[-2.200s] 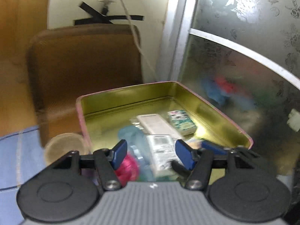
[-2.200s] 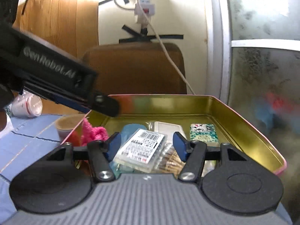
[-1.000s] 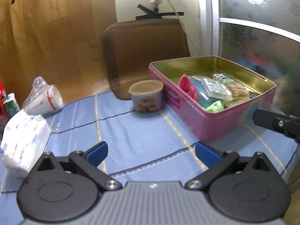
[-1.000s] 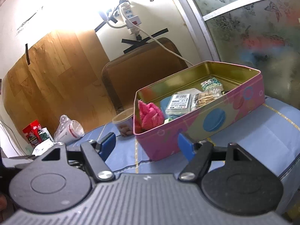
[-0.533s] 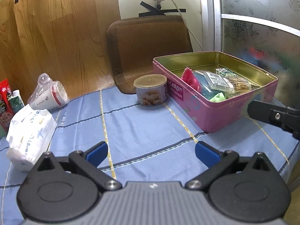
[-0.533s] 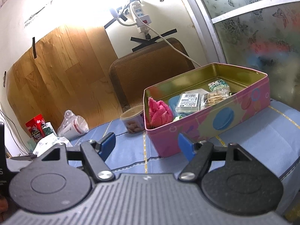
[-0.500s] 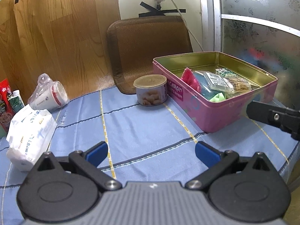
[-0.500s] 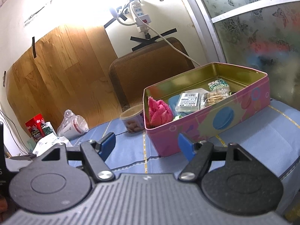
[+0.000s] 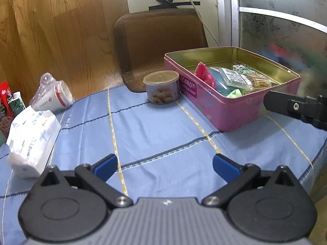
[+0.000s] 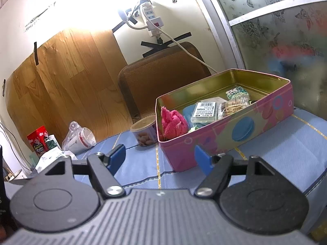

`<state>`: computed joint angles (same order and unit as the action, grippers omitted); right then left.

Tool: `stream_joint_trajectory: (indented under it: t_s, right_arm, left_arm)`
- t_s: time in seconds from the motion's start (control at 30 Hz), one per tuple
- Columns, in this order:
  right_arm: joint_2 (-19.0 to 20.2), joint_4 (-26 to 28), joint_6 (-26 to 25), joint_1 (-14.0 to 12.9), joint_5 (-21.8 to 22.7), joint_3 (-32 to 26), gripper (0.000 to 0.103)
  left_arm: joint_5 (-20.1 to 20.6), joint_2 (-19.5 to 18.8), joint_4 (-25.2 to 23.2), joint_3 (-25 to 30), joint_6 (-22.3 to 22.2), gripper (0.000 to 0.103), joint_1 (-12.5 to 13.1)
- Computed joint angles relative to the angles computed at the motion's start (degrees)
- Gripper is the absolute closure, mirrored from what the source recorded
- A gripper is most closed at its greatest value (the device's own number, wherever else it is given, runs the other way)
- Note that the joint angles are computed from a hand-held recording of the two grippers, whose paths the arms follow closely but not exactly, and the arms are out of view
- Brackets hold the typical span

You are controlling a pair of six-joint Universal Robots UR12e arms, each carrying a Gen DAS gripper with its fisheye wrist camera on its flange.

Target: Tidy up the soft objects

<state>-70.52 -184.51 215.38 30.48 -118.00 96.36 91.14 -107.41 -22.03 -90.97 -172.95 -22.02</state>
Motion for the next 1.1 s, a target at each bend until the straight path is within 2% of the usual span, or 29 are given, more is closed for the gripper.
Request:
stream_joint_trajectory:
  t_s: [0.2,0.7,1.1]
  right_arm:
    - [-0.1,0.2,0.5,-0.1,0.3,0.3,0.026]
    - [-0.2,0.9,1.6,-0.3,1.2,0.6,0.026]
    - [-0.2,1.4,2.3,-0.4,1.2,0.6,0.026]
  left_arm:
    - [-2.7,0.4,-3.5,0.3,-1.6,0.0,0.6]
    - [-1.0,0.3,-4.7,0.2,-1.0,0.0,0.2]
    - [-1.4,0.2,-5.3,0.3,-0.6,0.0,0.3]
